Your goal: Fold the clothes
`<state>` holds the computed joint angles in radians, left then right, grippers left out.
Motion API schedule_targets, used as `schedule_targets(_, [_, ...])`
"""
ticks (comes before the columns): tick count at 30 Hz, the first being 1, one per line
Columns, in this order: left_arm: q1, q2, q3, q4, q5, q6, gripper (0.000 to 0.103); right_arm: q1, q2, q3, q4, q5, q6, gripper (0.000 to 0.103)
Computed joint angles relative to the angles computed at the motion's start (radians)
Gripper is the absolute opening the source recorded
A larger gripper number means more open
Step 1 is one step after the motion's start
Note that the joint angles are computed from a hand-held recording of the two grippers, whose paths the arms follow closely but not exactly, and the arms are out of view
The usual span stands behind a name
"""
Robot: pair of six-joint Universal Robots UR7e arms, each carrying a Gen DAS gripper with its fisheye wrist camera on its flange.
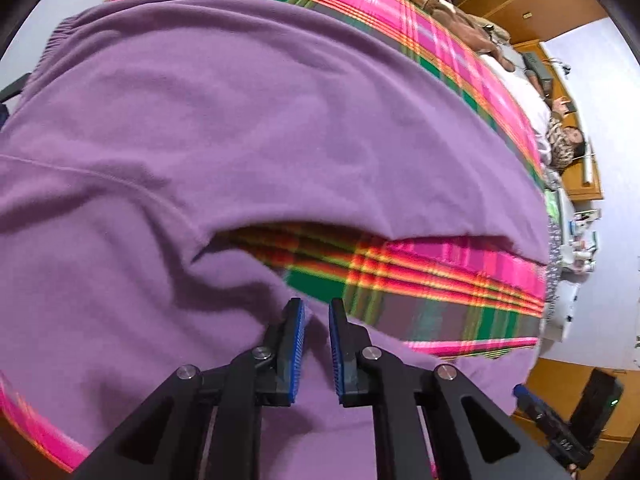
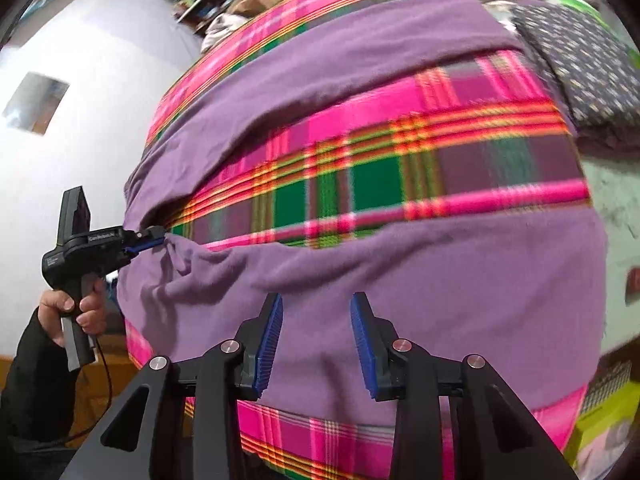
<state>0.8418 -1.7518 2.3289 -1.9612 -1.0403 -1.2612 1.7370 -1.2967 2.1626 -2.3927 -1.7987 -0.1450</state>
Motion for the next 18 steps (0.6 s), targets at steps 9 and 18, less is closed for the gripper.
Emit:
schedule_targets(9, [0.063, 0.053, -0.04, -0.019, 0.019, 0.08, 0.0, 0.092, 0.106, -0.029, -0.049, -0.004, 0.034, 0.038])
schedule_targets(18, [0.072, -0.022, -0.017, -0.24, 0.01, 0.332, 0.0, 0.15, 0.126, -0.018, -0.102, -0.061, 0.085, 0.039])
